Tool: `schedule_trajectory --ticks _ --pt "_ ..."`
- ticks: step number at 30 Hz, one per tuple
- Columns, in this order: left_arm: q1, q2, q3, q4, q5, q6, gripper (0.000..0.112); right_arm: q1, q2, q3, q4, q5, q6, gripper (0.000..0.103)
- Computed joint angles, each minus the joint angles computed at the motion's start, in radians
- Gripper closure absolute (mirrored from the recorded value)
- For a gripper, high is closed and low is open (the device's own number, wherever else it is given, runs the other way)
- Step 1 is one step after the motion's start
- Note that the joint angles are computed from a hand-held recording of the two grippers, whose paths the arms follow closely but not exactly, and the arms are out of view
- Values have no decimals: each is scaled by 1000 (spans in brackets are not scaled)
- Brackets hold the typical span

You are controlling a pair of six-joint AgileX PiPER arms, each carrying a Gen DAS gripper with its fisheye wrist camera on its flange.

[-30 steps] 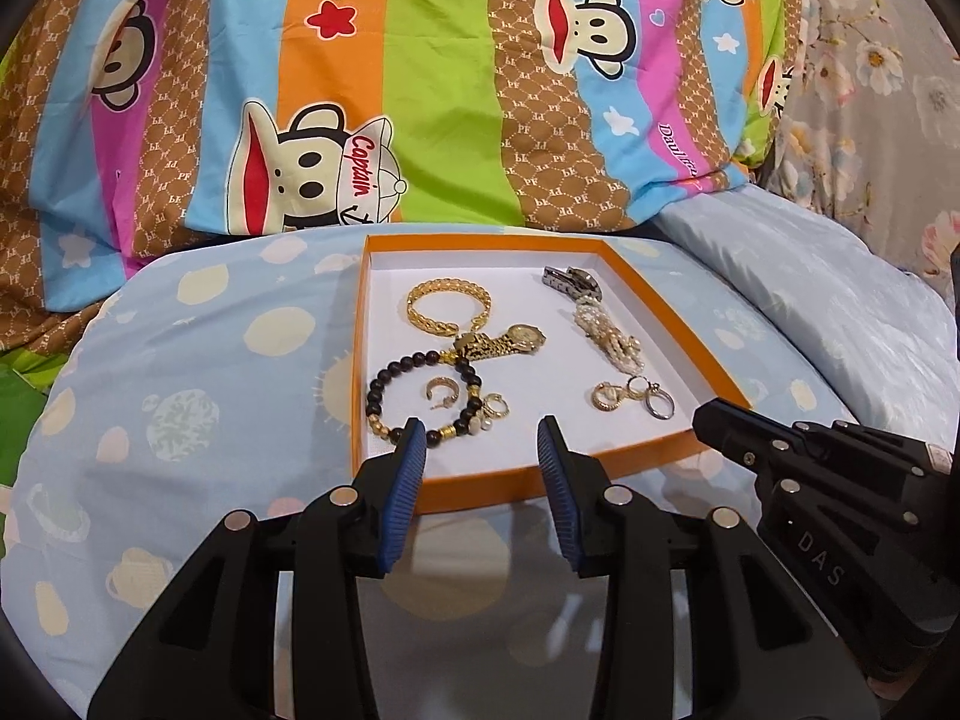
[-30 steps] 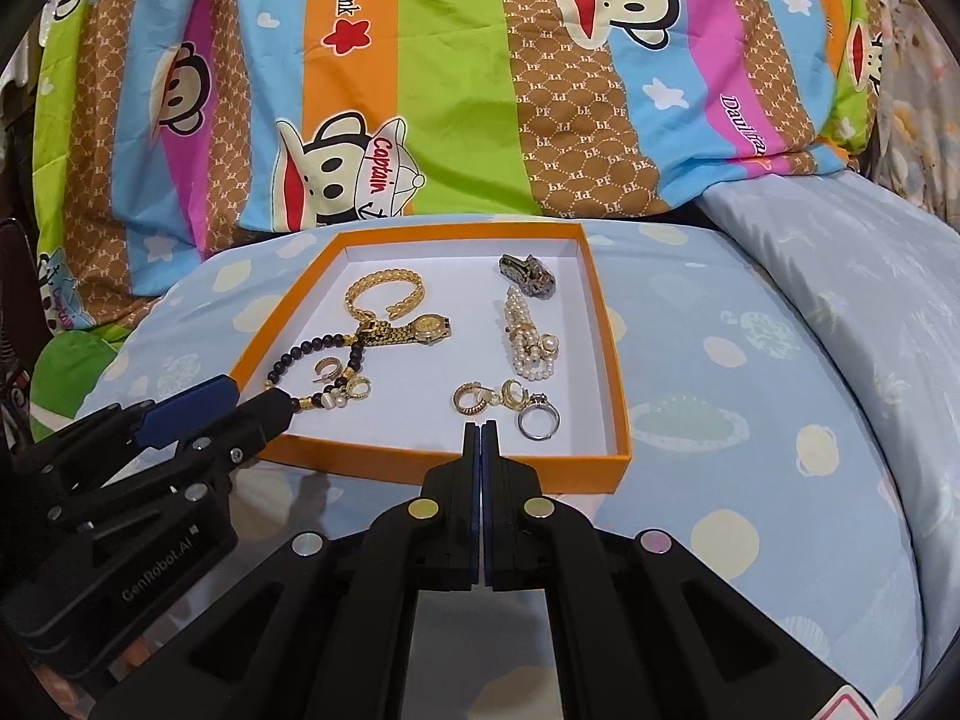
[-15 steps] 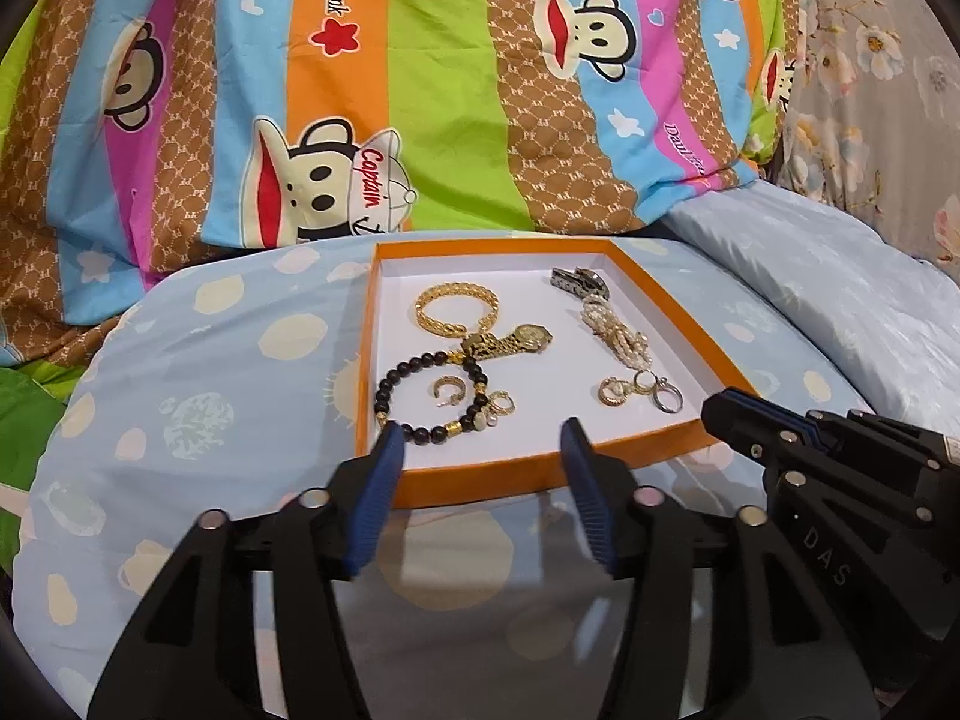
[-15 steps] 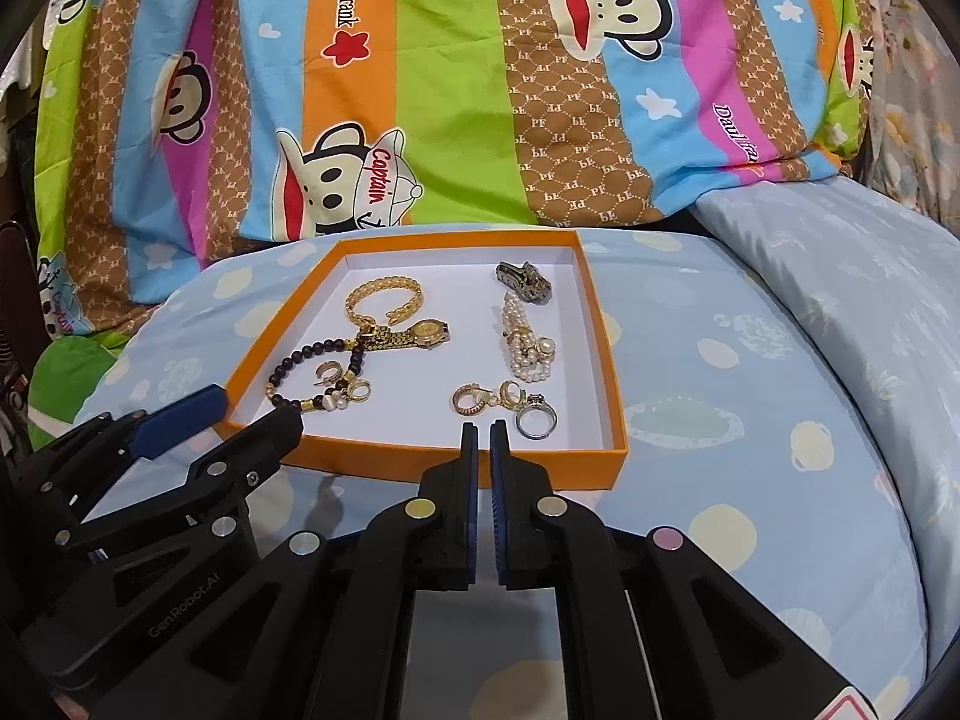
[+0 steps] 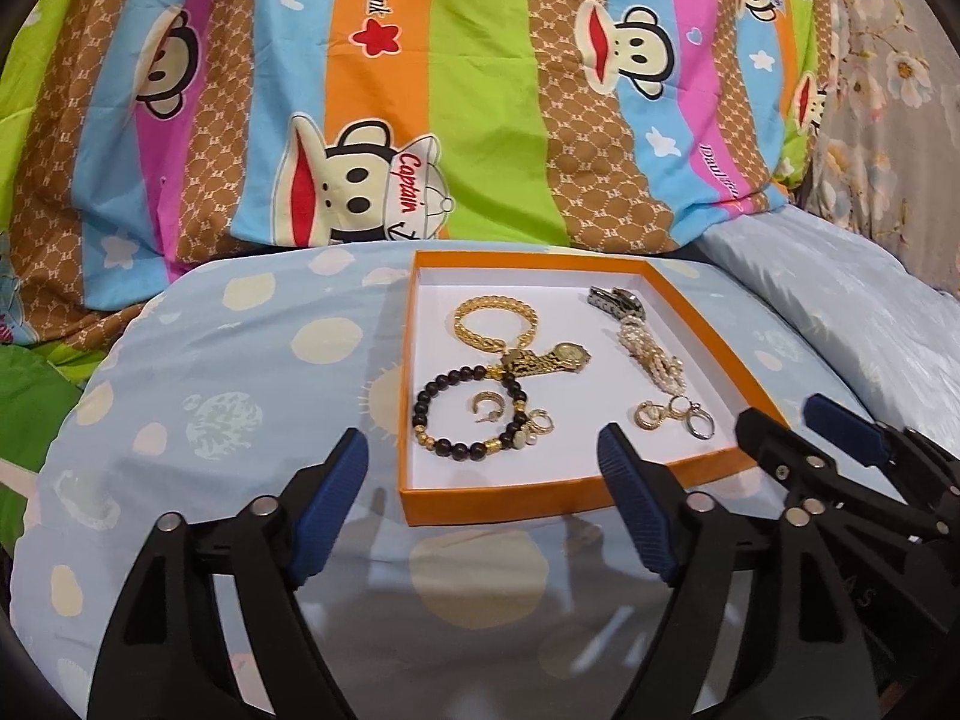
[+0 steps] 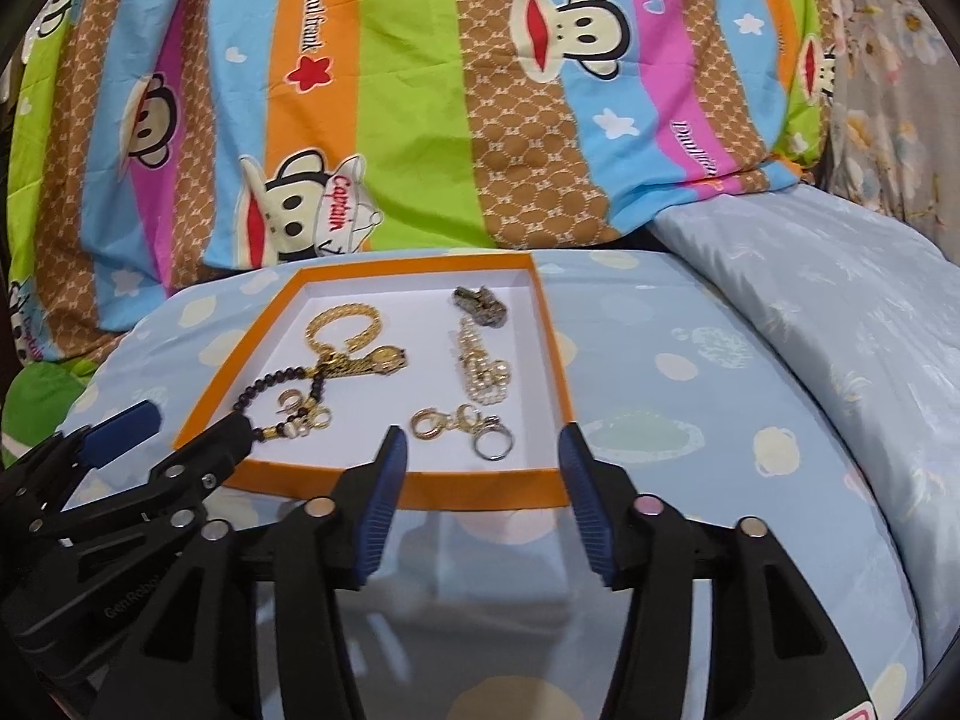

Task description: Organize jewelry

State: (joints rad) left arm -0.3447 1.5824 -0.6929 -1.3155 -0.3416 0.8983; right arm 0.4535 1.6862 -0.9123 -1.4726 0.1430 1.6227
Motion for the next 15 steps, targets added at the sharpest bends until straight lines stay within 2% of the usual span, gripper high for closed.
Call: schedule_trajectory --ticks 3,9,12,15 --pt "6 0 0 -8 -10 -5 25 -5 -2 5 -89 6 103 38" --pt "-24 16 -23 -135 -67 133 25 6 4 1 -95 30 107 37" --pt "-37 26 -39 -206 -99 200 25 7 2 6 -145 27 154 33" --pt "-28 30 -45 -235 -93 226 25 15 1 9 -175 36 179 32"
